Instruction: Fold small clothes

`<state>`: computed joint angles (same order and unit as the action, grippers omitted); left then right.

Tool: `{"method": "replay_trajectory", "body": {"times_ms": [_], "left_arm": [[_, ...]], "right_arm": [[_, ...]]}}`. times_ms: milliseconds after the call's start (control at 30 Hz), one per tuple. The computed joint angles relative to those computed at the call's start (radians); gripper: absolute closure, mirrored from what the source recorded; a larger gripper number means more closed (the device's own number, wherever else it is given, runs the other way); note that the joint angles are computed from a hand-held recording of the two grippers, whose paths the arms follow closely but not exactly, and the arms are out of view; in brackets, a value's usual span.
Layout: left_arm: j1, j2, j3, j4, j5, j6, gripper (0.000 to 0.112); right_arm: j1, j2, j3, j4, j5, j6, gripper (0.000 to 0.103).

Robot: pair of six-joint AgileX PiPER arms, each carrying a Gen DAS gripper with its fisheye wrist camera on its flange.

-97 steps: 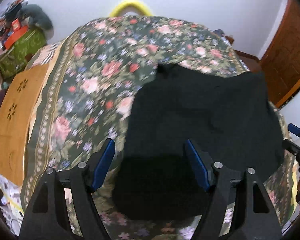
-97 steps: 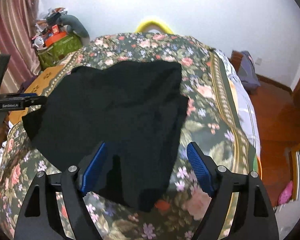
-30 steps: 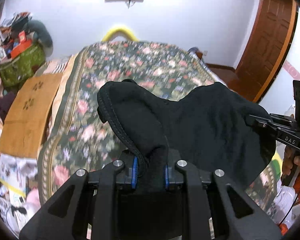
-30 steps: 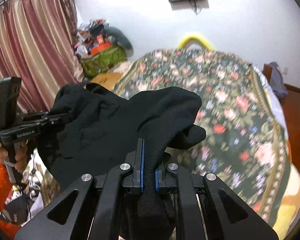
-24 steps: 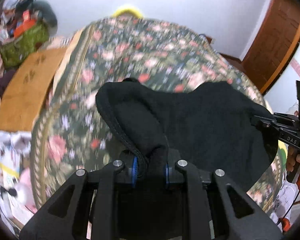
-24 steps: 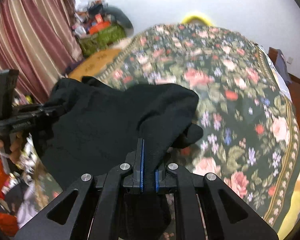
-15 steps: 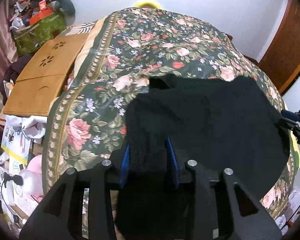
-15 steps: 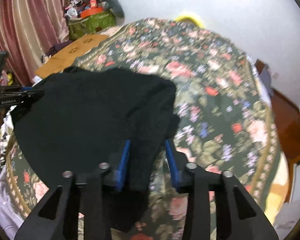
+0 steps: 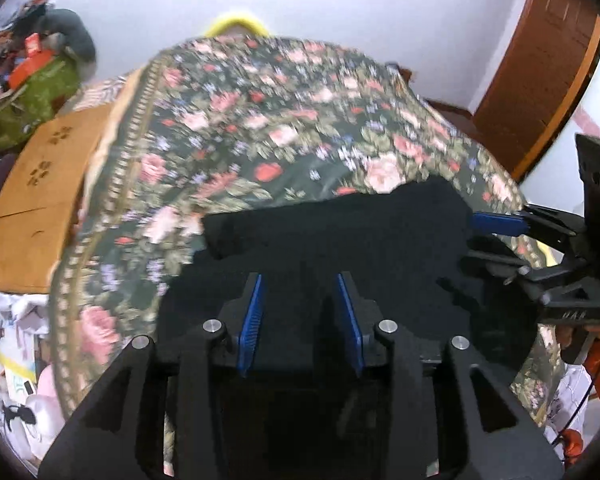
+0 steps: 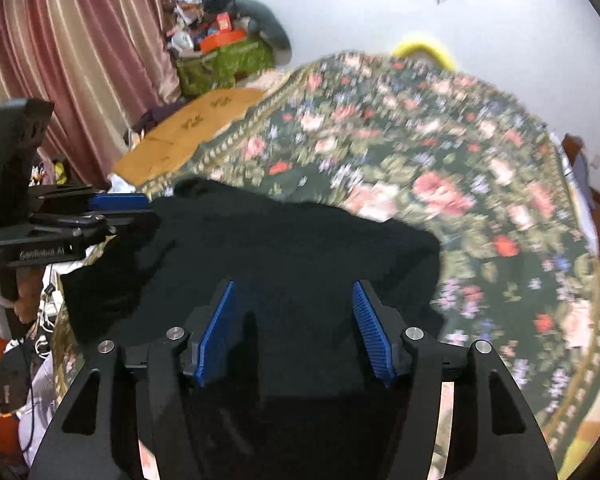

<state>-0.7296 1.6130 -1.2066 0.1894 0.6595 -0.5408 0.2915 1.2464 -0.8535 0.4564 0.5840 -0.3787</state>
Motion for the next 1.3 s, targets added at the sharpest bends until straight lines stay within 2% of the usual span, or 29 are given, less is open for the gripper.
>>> {"method": "replay_trajectory", "body": {"times_ms": [100,167,233,333,433,533,600,633,700,933,1000,1067,1133,1233,1300], "left_arm": [[0.005,0.089,-0.040,-0.009,0.015,0.013,0.075],[0.016,0.094,-0.017,-0.013,-0.003,0.007,0.075],[0.034,0.066,0.033,0.005,-0.033,-0.022,0.074],[0.024,0.033,0.075,0.172,0.026,-0.194,0.074],[0.054,-0.037,0.140,0.149,0.027,-0.204,0.074],[0.016,-0.112,0.178,0.193,0.042,-0.245,0.074],[-0.023,-0.147,0.185,0.220,0.048,-0.269,0.071],[-0.052,-0.165,0.187,0.234,0.048,-0.290,0.065],[-0.085,-0.166,0.171,0.239,0.037,-0.306,0.060],[-0.131,-0.102,0.157,0.196,-0.005,-0.313,0.058],[-0.128,-0.083,0.172,0.184,0.001,-0.311,0.058],[-0.123,-0.095,0.219,0.206,-0.026,-0.338,0.056],[-0.109,-0.133,0.269,0.214,-0.050,-0.370,0.054],[-0.108,-0.171,0.300,0.261,-0.018,-0.451,0.054],[-0.117,-0.195,0.316,0.298,0.020,-0.499,0.054]], "right_arm": [[0.017,0.061,-0.001,-0.026,-0.013,0.024,0.047],[0.004,0.049,0.029,-0.020,-0.030,-0.001,0.046],[-0.026,0.013,0.066,-0.021,-0.032,-0.013,0.046],[-0.091,-0.029,0.093,-0.025,0.007,-0.026,0.045],[-0.147,-0.092,0.111,-0.003,0.054,-0.039,0.045],[-0.146,-0.141,0.107,0.022,0.074,-0.027,0.045],[-0.124,-0.164,0.101,0.037,0.085,-0.018,0.045],[-0.093,-0.170,0.096,0.029,0.079,0.002,0.045],[-0.023,-0.177,0.091,0.012,0.061,0.041,0.044],[0.119,-0.087,0.109,-0.031,-0.009,0.111,0.041],[0.095,-0.074,0.137,0.022,-0.023,0.050,0.041],[0.039,-0.095,0.168,0.108,-0.018,-0.041,0.039],[-0.008,-0.128,0.191,0.109,-0.002,-0.046,0.039],[-0.092,-0.170,0.217,0.140,0.038,-0.081,0.039],[-0.106,-0.208,0.223,0.097,0.050,-0.032,0.038]]}}
